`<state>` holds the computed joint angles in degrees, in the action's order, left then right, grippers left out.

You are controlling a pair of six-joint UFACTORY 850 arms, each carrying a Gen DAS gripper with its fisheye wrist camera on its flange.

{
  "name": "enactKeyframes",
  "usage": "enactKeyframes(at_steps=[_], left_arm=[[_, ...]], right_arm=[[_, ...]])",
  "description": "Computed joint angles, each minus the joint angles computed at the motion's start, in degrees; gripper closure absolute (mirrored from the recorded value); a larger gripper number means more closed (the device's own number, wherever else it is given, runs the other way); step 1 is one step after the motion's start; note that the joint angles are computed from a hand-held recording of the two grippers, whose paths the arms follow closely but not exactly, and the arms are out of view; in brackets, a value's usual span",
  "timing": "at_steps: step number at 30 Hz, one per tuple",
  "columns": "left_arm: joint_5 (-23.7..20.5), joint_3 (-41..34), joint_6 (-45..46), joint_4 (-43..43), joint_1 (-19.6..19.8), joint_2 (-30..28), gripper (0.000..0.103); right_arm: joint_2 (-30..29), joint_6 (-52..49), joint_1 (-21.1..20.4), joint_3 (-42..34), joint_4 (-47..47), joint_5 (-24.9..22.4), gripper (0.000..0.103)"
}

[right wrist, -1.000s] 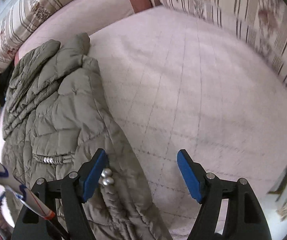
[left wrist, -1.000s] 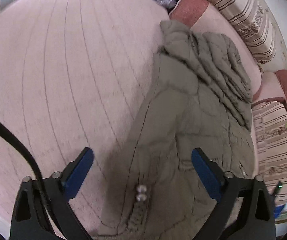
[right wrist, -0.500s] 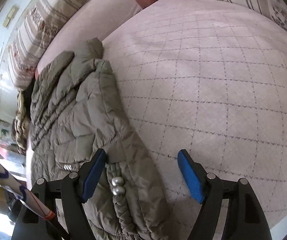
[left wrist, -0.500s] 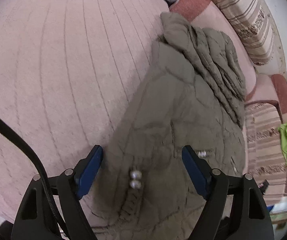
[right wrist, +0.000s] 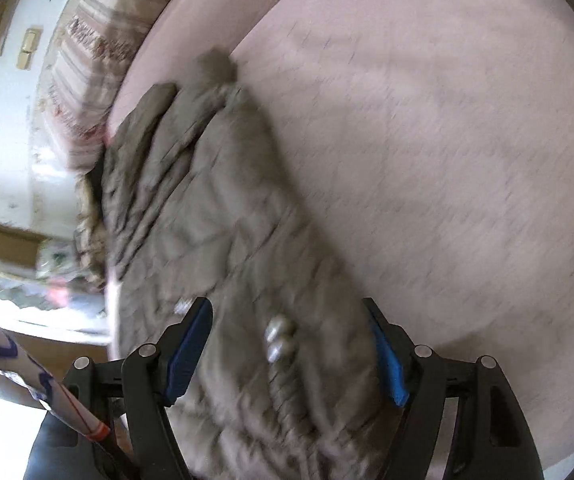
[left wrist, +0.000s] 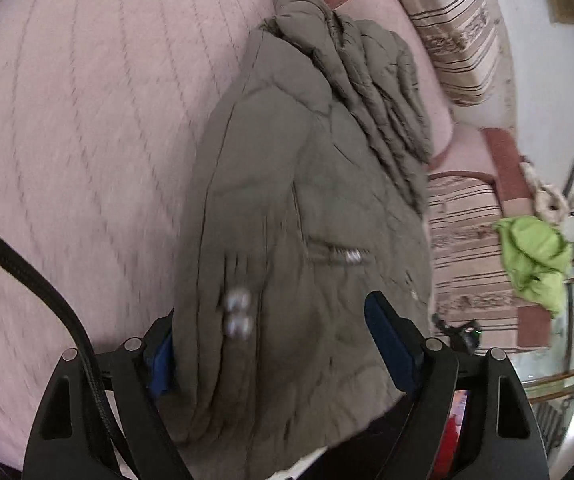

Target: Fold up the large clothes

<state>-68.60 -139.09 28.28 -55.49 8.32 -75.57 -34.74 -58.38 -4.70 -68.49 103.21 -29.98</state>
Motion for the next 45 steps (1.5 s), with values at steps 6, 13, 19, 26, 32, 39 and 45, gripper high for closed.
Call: enactKeyframes(at_steps=[6, 13, 19, 26, 32, 39, 45], left_arm=[[-0.24, 8.63, 5.98, -5.65, 0.89, 3.58, 0.022], [1.89, 9.41, 5.63, -4.84, 0.13, 4.07, 0.022], [4.96, 15.66, 9.39, -3.01, -1.12, 7.81, 0.022], [7.62, 18.30, 9.09, -3.90, -1.31, 9.02, 0.022], [14.57, 22.07, 7.25, 0.84, -3.29, 12.29, 0.022], [22.47, 24.35, -5.25, 19.01, -6.88, 16.49, 0.080], [24.83, 31.25, -0.70, 15.81, -6.09, 23.20, 0.085]], right_arm=[[0.75, -2.96, 1.69, 1.81, 3.70, -1.51, 0.024], [1.26, -7.56, 2.68, 4.29, 10.41, -4.21, 0.028], [2.29, -9.80, 3.17, 7.38, 12.62, -8.11, 0.034], [3.22, -12.98, 4.86, 9.19, 15.65, -7.50, 0.037], [3.52, -15.48, 7.55, 8.19, 20.23, -1.74, 0.037], [5.86, -13.23, 10.24, 6.66, 16.86, 8.82, 0.077], [11.74, -17.75, 11.33, 8.87, 16.78, 10.36, 0.081]])
